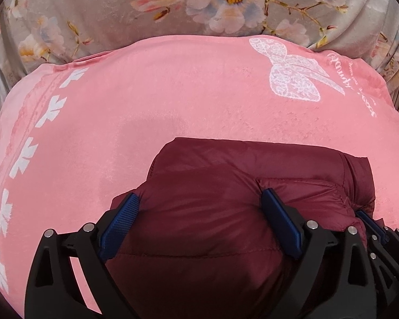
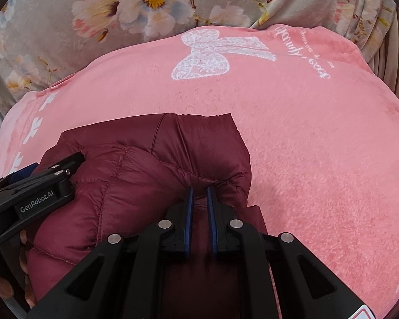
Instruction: Fold large clothes
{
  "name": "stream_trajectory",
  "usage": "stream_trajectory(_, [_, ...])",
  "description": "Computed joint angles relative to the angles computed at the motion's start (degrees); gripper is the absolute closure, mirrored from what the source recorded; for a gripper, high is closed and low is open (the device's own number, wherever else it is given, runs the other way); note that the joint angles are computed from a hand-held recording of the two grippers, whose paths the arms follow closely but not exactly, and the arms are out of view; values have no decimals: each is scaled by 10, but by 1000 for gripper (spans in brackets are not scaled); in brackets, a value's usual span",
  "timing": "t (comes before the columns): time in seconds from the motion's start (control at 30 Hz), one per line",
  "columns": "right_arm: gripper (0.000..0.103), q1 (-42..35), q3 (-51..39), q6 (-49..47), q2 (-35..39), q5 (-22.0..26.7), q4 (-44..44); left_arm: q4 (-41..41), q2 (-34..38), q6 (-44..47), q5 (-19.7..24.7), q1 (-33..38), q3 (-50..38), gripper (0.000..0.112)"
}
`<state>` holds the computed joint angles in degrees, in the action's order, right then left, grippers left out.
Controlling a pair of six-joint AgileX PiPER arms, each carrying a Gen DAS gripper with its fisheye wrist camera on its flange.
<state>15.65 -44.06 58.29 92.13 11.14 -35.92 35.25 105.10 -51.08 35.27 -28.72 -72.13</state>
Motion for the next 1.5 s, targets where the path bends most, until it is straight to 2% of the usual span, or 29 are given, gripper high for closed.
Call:
stream_trajectory(0.43, [93, -8, 11, 86, 8, -36, -75, 70, 11, -69, -16, -10, 17, 17])
stream_trajectory(1.2, [93, -16, 14, 54, 7, -45, -47, 90, 13, -88, -24, -12, 21, 17])
stream_trajectory(1.33, [93, -17, 9, 26, 8, -45, -18, 92, 13, -90, -25, -12, 23, 17])
stream_trajectory(1.5, [93, -23, 18, 32, 7, -63, -12, 98, 14, -96, -24, -13, 22, 16])
